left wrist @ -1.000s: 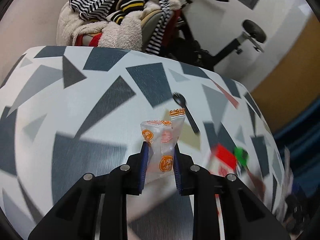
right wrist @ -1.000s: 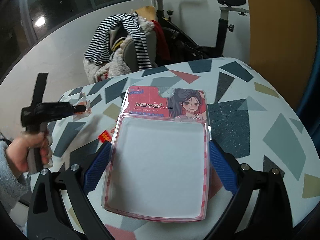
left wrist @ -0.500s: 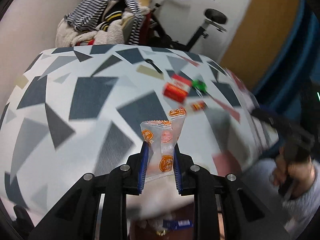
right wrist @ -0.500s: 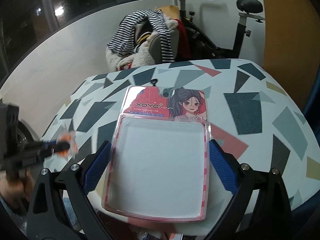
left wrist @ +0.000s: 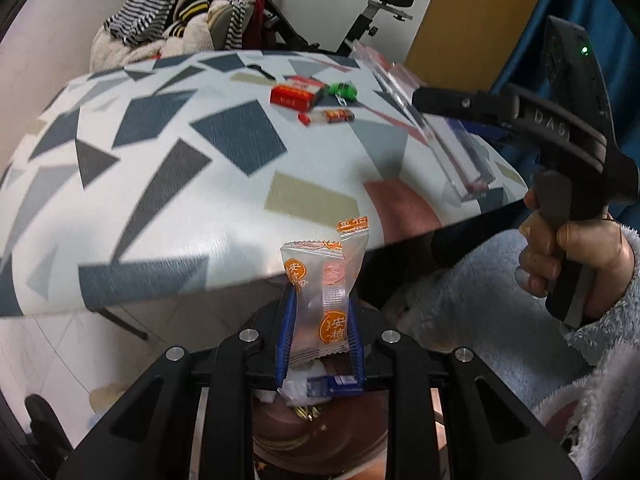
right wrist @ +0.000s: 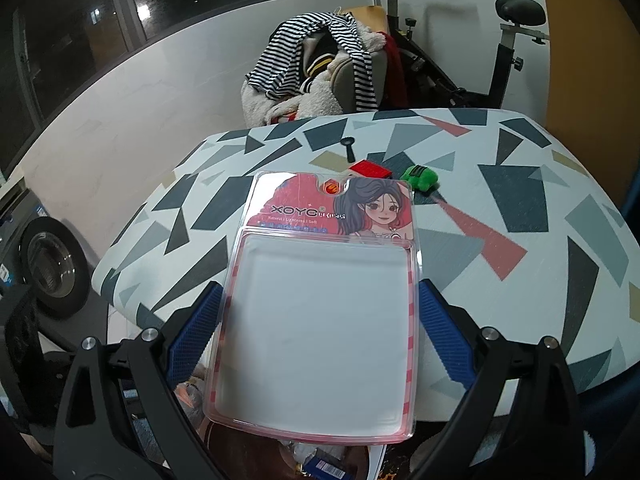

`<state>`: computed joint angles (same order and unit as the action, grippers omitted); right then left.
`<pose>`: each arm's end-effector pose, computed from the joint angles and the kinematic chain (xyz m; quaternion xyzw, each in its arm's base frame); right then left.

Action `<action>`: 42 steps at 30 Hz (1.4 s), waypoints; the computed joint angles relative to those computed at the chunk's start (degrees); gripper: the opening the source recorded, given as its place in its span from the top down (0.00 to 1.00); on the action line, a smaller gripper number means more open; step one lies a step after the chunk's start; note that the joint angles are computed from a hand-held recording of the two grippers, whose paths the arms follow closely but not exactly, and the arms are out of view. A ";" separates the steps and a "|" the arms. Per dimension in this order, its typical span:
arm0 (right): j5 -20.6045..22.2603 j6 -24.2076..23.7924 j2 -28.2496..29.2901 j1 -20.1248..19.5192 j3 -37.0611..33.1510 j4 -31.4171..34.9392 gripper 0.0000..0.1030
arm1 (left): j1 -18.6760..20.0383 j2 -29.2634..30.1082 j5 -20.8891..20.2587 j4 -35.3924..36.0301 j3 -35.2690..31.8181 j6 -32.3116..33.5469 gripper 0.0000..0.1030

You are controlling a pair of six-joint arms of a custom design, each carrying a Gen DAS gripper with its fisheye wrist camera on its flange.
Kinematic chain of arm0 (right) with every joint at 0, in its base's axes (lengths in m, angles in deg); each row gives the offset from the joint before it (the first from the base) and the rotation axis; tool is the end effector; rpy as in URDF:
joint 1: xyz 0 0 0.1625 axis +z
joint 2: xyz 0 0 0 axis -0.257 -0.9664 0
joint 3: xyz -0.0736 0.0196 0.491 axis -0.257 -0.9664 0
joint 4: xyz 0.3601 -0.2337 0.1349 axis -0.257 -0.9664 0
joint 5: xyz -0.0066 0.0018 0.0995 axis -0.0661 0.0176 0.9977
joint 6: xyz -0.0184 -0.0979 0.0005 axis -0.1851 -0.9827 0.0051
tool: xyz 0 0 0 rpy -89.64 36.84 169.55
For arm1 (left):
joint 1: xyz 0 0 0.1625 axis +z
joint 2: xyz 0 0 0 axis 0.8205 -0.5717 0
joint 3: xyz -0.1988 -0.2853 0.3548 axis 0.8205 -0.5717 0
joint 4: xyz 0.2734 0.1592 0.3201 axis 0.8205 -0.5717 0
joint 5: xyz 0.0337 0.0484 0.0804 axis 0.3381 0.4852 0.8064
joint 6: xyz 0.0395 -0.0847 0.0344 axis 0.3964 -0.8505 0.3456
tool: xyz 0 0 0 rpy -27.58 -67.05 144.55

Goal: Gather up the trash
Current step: 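Carry the candy packet and card package down over the bin with both grippers, then open both grippers to drop the candy packet and card package into the bin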

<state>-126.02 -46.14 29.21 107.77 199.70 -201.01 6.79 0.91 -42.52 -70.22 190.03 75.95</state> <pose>0.1107 -0.5924 0.1977 -0.0142 -0.8508 0.4441 0.2804 -0.1860 -0.6748 0.0556 0.4612 0.8801 -0.0483 0.1019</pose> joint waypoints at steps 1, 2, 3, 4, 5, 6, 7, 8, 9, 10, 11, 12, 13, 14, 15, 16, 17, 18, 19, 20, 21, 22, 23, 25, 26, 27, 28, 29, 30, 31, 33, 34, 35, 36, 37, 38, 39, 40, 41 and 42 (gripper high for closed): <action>-0.03 -0.01 0.07 0.05 0.14 -0.15 0.09 | 0.10 -0.01 -0.05 0.15 0.12 -0.11 0.77; -0.03 -0.01 0.07 0.05 0.14 -0.15 0.09 | 0.16 -0.09 -0.11 0.33 0.31 -0.16 0.76; -0.05 0.02 0.11 0.10 0.24 -0.17 0.09 | 0.21 -0.17 -0.04 0.35 0.55 -0.16 0.75; -0.05 0.27 0.22 0.23 0.55 -0.27 0.09 | 0.27 -0.28 -0.15 0.39 0.75 -0.17 0.74; 0.02 0.33 0.12 0.22 0.67 -0.17 0.09 | 0.37 -0.32 -0.40 0.61 0.74 -0.19 0.68; 0.03 0.43 0.13 0.29 0.80 -0.19 0.09 | 0.49 -0.44 -0.87 0.89 0.78 -0.29 0.58; 0.03 0.53 0.22 0.42 1.05 -0.30 0.09 | 0.56 -0.58 -1.10 0.68 0.91 -0.37 0.53; 0.07 0.53 0.18 0.44 1.16 -0.33 0.09 | 0.63 -0.74 -1.39 0.48 1.04 -0.41 0.45; 0.09 0.56 0.19 0.49 1.29 -0.41 0.09 | 0.72 -0.97 -1.83 0.25 1.18 -0.47 0.42; 0.14 0.62 0.25 0.60 1.52 -0.61 0.09 | 0.72 -1.18 -1.92 -0.08 1.32 -0.67 0.40; 0.20 0.62 0.24 0.61 1.65 -0.71 0.09 | 0.70 -1.37 -1.80 -0.56 1.48 -0.89 0.36; 0.25 0.73 0.31 0.68 1.83 -0.91 0.09 | 0.65 -1.65 -1.65 -1.51 1.80 -1.24 0.34; 0.27 0.81 0.35 0.73 1.92 -0.98 0.09 | 0.63 -1.97 -1.62 -2.46 2.07 -1.69 0.32; 0.50 0.97 0.40 0.70 2.07 -0.94 0.09 | 0.64 -2.24 -1.52 -3.25 2.20 -2.15 0.29; 0.72 1.07 0.43 0.65 2.23 -0.90 0.09 | 0.59 -2.61 -1.19 -4.65 2.54 -2.74 0.25; 1.11 1.22 0.52 0.61 2.45 -0.81 0.09 | 0.48 -2.94 -0.57 -6.23 2.91 -3.33 0.23; 1.51 1.30 0.74 0.57 2.71 -0.61 0.09 | 0.39 -3.17 0.01 -7.49 3.13 -3.81 0.19; 1.86 1.23 0.84 0.52 2.87 -0.37 0.09 | 0.30 -3.59 0.80 -9.39 3.52 -4.48 0.16; 2.56 0.46 1.50 0.51 3.19 -0.36 0.09 | 0.23 -3.75 1.20 -10.37 3.66 -4.86 0.15; 2.54 0.01 1.84 0.57 3.12 -0.27 0.09 | 0.25 -3.93 1.51 -11.11 3.67 -5.22 0.14; 2.51 -0.40 2.21 0.55 3.14 -0.05 0.09 | 0.28 -4.14 1.99 -11.87 3.66 -5.74 0.14; 2.48 -0.51 2.58 0.49 3.10 0.88 0.09 | 0.29 -4.21 2.41 -12.20 3.54 -5.98 0.14; 2.65 -0.16 3.00 0.35 3.15 1.94 0.09 | 0.27 -4.27 3.07 -12.84 3.48 -6.28 0.13; 2.99 0.49 3.59 0.17 3.17 3.31 0.09 | 0.41 -4.58 3.65 -13.47 3.42 -6.93 0.13; 2.79 0.71 4.07 0.11 3.09 4.13 0.09 | 0.56 -4.73 3.63 -13.65 3.40 -7.42 0.13; 2.55 0.80 4.45 0.10 2.96 4.55 0.09 | 0.63 -4.80 3.59 -13.68 3.33 -7.75 0.13; 2.37 1.07 4.70 0.02 2.97 5.08 0.09 | 0.74 -4.88 3.60 -13.77 3.28 -8.10 0.13; 2.50 1.71 4.96 -0.17 3.08 5.59 0.09 | 0.85 -4.96 3.65 -13.83 3.30 -8.20 0.13; 2.57 2.09 5.08 -0.30 3.13 5.88 0.09 | 0.90 -5.02 3.80 -13.94 3.34 -8.31 0.13; 2.62 2.34 5.30 -0.45 3.20 5.91 0.09 | 0.95 -5.09 3.91 -14.09 3.48 -8.38 0.13; 2.28 1.52 6.04 -0.43 3.21 4.80 0.09 | 1.06 -5.12 3.99 -14.20 3.52 -8.60 0.13; 2.04 1.34 6.28 -0.39 3.19 4.63 0.09 | 1.11 -5.08 4.01 -14.27 3.57 -8.70 0.13; 1.81 1.30 6.45 -0.37 3.14 4.67 0.09 | 1.11 -5.04 4.07 -14.35 3.61 -8.81 0.13; 1.81 1.30 6.46 -0.46 3.12 4.80 0.09 | 1.14 -5.00 4.15 -14.41 3.63 -8.86 0.13; 1.87 1.38 6.45 -0.54 3.06 5.05 0.09 | 1.16 -4.95 4.16 -14.49 3.63 -8.84 0.13; 2.13 1.72 6.41 -0.70 3.04 5.52 0.09 | 1.17 -4.92 4.20 -14.70 3.68 -8.80 0.13; 2.35 2.05 6.23 -0.86 3.06 6.07 0.09 | 1.15 -4.92 4.21 -14.75 3.69 -8.78 0.13; 2.40 2.34 6.09 -0.97 3.05 6.61 0.09 | 1.17 -4.94 4.20 -14.87 3.75 -8.75 0.13; 2.29 2.72 6.06 -1.03 3.01 7.28 0.09 | 1.21 -4.95 4.18 -14.90 3.78 -8.76 0.13; 2.31 2.92 6.04 -1.09 2.98 7.67 0.09 | 1.27 -4.91 4.18 -14.89 3.75 -8.82 0.13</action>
